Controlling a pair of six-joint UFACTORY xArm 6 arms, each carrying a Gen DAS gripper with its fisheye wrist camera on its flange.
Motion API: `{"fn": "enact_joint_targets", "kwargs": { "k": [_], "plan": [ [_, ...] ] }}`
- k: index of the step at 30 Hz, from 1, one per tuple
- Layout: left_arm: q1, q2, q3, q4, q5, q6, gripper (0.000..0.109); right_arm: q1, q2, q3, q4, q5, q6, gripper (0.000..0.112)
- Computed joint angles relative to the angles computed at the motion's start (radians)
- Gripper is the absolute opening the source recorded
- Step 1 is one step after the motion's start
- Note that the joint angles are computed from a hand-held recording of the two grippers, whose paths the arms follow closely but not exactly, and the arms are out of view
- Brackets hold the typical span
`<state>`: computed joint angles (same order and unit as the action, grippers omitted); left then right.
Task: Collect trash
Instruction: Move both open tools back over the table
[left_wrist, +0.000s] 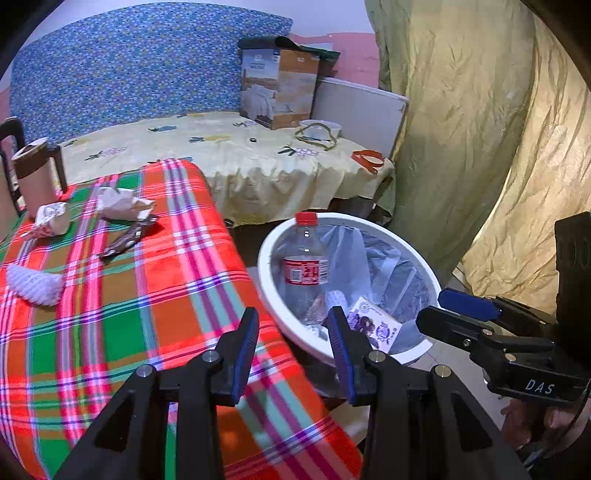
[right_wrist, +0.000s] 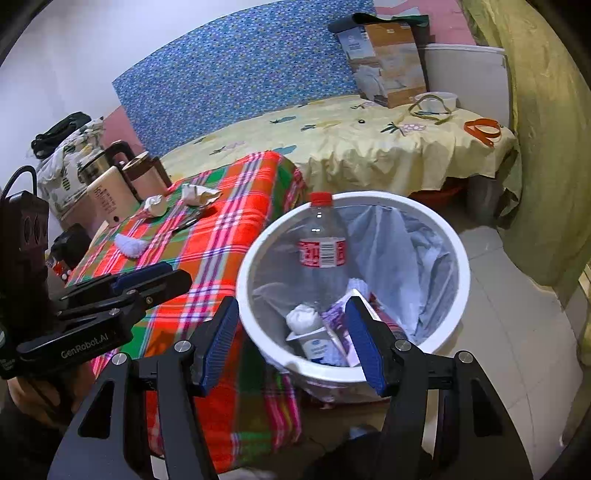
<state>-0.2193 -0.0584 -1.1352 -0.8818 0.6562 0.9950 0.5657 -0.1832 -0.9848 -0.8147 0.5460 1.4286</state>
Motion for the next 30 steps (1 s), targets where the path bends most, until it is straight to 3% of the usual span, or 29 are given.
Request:
{"fn": "enact_joint_targets", "kwargs": {
  "k": [12,21,30],
  "plan": [
    [0.071,-0.036,0.04,0.013,-0.04,-0.014,0.04,0.018,0.072,-0.068,0.02,-0.06,-0.023,0.062],
    [0.143,-0.019,0.023,0.014,-0.051,0.014,0.04,0.024,0.18,-0.168,0.151,-0.129,-0.17,0.062],
    [0.218,0.064,-0.075,0.03,-0.05,0.015,0.04,0.037,0.317,-0.347,0.22,-0.086,-0.251,0.061]
  ]
}}
